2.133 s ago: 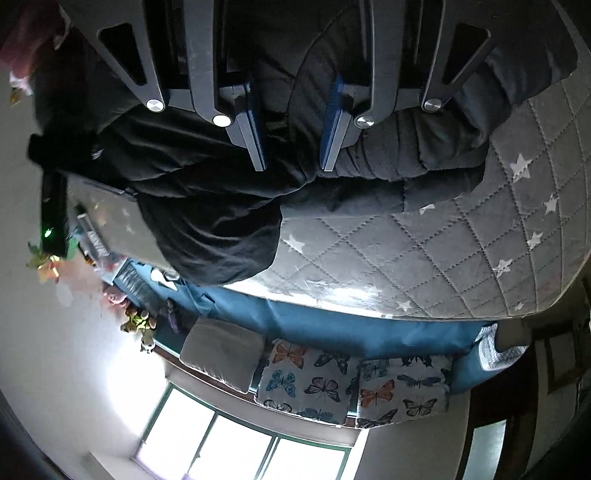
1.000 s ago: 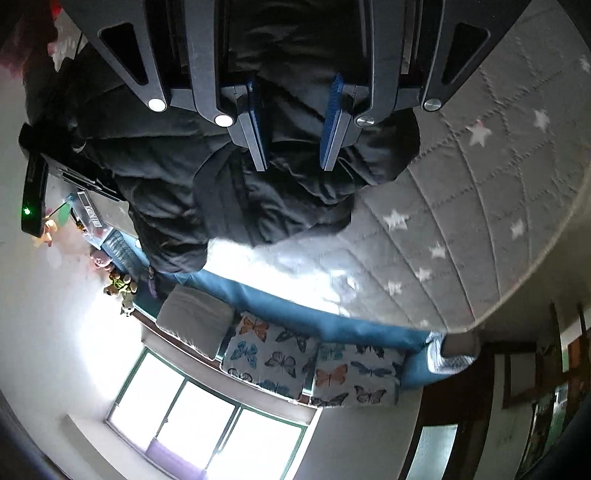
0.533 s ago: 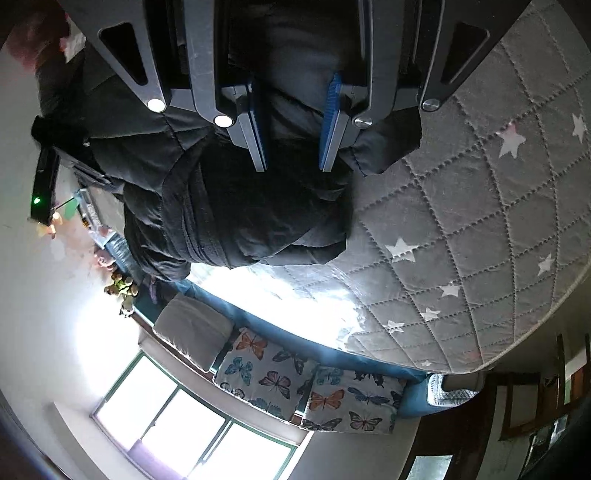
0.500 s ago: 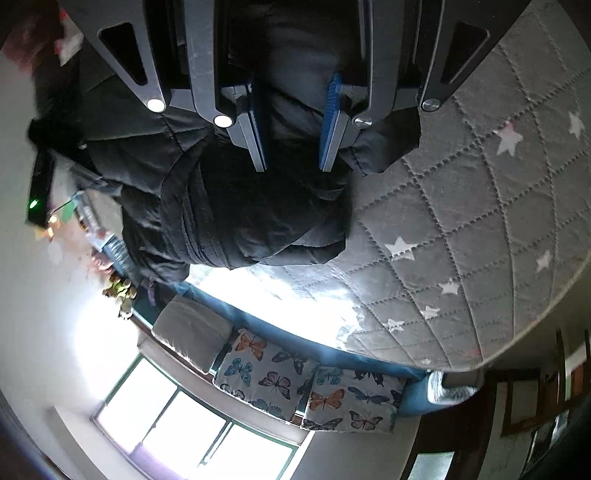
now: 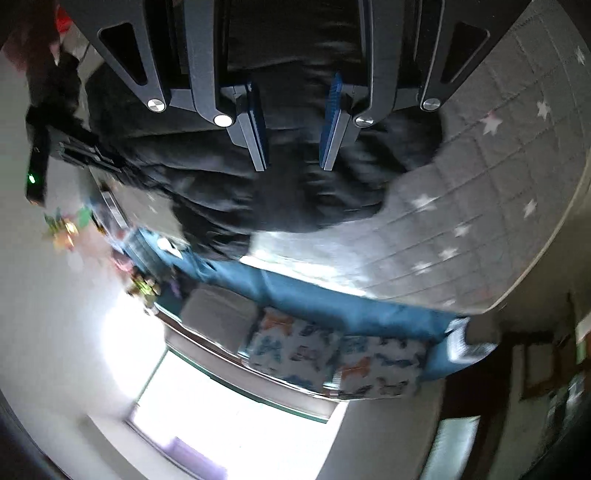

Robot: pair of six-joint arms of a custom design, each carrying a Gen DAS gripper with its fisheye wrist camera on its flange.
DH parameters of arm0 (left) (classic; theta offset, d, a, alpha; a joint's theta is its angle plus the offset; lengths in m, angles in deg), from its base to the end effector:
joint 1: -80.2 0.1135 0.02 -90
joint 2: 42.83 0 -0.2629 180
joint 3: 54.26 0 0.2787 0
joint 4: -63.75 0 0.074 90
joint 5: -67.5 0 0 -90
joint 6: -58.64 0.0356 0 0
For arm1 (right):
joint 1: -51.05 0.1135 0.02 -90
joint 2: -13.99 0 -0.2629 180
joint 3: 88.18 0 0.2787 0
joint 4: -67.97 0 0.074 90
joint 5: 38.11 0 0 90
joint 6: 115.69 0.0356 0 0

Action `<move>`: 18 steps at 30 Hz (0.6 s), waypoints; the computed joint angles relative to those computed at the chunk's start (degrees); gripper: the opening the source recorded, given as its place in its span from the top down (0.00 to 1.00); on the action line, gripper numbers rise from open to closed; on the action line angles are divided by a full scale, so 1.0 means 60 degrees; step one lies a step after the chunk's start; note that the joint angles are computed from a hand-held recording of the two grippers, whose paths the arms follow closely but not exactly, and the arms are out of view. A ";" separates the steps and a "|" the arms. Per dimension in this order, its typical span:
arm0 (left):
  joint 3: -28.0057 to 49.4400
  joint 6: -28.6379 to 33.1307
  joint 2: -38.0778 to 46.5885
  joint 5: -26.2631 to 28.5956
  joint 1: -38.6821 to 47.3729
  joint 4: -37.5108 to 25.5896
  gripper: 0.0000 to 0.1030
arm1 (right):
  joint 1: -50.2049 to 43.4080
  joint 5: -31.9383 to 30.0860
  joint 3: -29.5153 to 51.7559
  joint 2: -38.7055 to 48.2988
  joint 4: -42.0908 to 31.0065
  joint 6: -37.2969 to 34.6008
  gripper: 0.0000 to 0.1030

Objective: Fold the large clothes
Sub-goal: 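Press the folded jacket flat with both tools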

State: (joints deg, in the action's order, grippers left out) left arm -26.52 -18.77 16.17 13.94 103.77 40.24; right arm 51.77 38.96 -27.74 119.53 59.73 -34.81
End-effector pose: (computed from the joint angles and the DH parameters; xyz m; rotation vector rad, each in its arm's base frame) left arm 0.1753 0.0534 0.1104 0.0195 2.3401 -0.4990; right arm 0.3519 0.0124 0.0822 -0.3054 2.4626 0.2201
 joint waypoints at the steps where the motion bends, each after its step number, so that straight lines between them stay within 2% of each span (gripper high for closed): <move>1: 0.0007 -0.0325 -0.0090 -0.0216 -0.0664 0.0097 0.69 | -0.0173 -0.0190 0.0050 0.0095 -0.0035 0.0109 0.69; 3: 0.0138 -0.0972 0.0243 -0.0718 -0.1672 0.0500 0.69 | -0.0444 -0.0329 0.0044 0.0304 0.0056 0.0226 0.69; 5: 0.0474 -0.1587 0.1518 -0.1374 -0.2698 0.1386 0.69 | -0.0498 -0.0335 0.0025 0.0572 0.0250 0.0047 0.69; 8: 0.1132 -0.2052 0.3478 -0.1996 -0.3559 0.2183 0.69 | -0.0342 -0.0140 0.0080 0.0975 0.0454 -0.0003 0.68; 11: 0.1706 -0.2394 0.4750 -0.2011 -0.3878 0.2522 0.69 | -0.0326 -0.0169 0.0102 0.1269 0.0717 0.0006 0.69; 15: 0.1786 -0.2496 0.4998 -0.2141 -0.4032 0.2668 0.69 | -0.0476 -0.0421 0.0107 0.1185 0.0540 -0.0039 0.68; 18: 0.1258 -0.2575 0.4028 -0.2784 -0.4373 0.2625 0.69 | -0.0469 -0.0222 -0.0245 0.0779 0.0828 -0.0176 0.68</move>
State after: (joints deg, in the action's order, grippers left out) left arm -18.98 -34.22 40.34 -2.76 77.53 56.00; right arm 48.96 37.63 -29.21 124.21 64.70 -35.87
